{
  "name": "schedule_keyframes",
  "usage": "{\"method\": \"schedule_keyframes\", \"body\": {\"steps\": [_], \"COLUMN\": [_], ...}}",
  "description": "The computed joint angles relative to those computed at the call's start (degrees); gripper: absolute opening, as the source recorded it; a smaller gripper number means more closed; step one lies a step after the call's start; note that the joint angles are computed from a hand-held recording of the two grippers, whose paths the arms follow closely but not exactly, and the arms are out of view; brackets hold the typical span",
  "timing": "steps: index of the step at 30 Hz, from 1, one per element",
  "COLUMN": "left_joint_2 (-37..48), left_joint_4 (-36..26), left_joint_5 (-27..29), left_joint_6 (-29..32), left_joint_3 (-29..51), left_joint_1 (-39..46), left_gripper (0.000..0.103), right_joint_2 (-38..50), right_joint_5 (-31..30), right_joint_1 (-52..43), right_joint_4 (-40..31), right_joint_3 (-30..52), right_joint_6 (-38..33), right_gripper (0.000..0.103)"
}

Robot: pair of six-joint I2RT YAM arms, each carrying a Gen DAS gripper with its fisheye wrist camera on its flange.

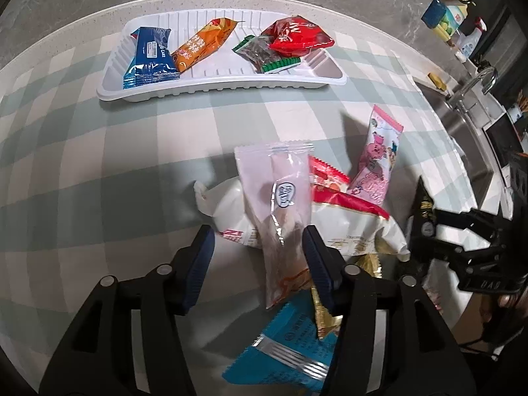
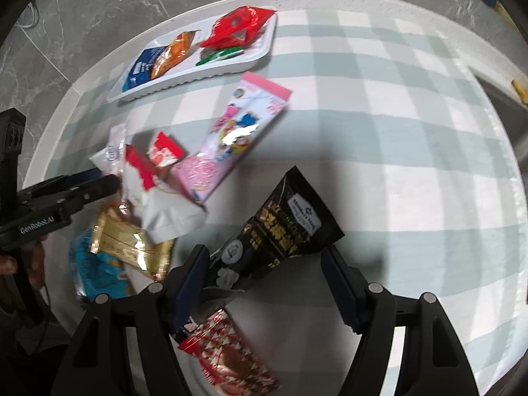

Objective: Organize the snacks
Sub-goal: 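Move both tools back toward the remaining snack pile, then grasp the white translucent bread bag with the left tool while the right tool grasps the black snack bag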

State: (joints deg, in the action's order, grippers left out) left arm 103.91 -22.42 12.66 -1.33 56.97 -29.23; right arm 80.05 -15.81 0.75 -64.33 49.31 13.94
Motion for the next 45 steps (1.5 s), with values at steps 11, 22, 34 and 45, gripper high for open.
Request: {"method": "schedule_keyframes", "body": {"steps": [11, 22, 34, 45], "left_joint_2": [0.7, -0.8, -3.3, -2.4], "left_joint_4": [-0.1, -0.6, -0.4, -0.4], "left_joint_5": [-1.9, -3.5, -5.8, -6.9], "left_joint_6": [2.9, 3.8, 9.1, 12.8], "left_joint_3": [-1.3, -3.1, -4.1, -3.4], "left_joint_1": [5.7, 10.3, 5.5, 4.0], "left_gripper": [0.061, 0.061, 0.061, 0.061], "right_joint_2": [-1.5, -2.6, -3.6, -3.3], "right_joint_5": [3.3, 3.3, -0.9, -0.4], "right_joint_1": [-3.3, -4.2, -4.1, -1.7], "right_joint_4": [-1.5, -1.9, -2.3, -2.3], "right_joint_3": [-0.7, -1.7, -3.4, -2.8], "right_joint_6": [-4.3, -4.6, -0.9, -1.4], "right_gripper": [0.072, 0.072, 0.073, 0.059]}}
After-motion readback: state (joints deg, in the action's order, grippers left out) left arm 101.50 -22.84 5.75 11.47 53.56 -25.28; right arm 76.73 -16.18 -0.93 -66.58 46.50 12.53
